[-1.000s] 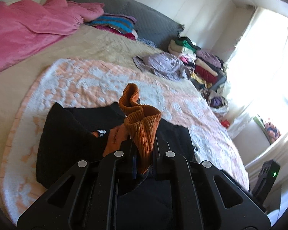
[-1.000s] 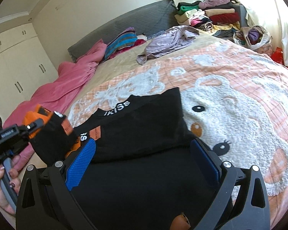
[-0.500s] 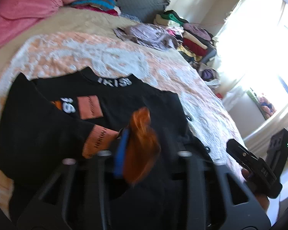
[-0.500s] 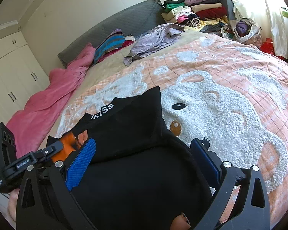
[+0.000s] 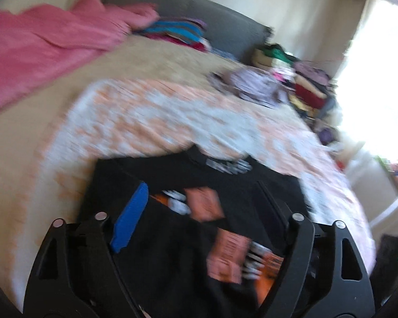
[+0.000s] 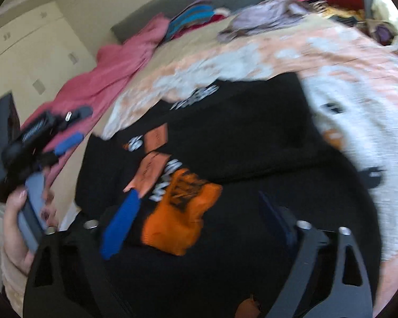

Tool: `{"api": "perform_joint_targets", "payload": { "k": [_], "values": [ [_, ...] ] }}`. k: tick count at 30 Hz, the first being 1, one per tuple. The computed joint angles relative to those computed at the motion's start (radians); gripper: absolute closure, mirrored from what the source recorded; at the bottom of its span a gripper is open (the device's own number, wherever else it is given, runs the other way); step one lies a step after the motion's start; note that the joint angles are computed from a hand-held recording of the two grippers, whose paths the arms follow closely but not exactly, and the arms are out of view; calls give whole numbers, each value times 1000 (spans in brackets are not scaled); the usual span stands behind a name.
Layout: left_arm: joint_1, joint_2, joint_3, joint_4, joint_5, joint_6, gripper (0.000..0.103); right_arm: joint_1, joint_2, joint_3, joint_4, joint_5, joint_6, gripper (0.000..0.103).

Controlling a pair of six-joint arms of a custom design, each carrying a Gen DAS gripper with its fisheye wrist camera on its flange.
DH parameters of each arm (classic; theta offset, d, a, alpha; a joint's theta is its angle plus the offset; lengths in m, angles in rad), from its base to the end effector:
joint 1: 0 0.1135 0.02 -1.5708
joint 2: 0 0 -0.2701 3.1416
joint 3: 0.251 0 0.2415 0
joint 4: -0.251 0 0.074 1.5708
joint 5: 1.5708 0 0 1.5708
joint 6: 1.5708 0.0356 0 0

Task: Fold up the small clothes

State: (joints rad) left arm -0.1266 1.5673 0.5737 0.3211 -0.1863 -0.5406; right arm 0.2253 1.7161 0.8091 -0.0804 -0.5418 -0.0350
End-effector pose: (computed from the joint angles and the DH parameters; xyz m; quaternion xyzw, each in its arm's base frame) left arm 0.2808 -0.0291 0.1524 -0.2239 0.8695 -0.0624 0.4359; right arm 0.2962 0.0867 0.1462 -0.1961 0.9050 0.2815 0.2515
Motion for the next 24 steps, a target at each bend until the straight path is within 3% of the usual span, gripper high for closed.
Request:
{"api": "perform_joint_targets", "payload": {
  "k": [6,8,10,16,21,24],
  "values": [
    [133,-1,-67,105,82,49,15,101,98,23,56,97,65,43],
    [171,-1,-101,142,98,55,14,111,100,10,96,99,68,75],
    [228,-15,-132,163,127,52,14,113,99,10,113,76,70,83],
    [428,-48,-219,246,238,20,14,154,16,59,122,87,-2,88],
    [504,-49,-247,281,305,-7,14,148,-35,183,46,73,-67,88],
    [494,-50,-244,267,297,3,14,125,-44,237,21,107,-116,88]
  ]
}}
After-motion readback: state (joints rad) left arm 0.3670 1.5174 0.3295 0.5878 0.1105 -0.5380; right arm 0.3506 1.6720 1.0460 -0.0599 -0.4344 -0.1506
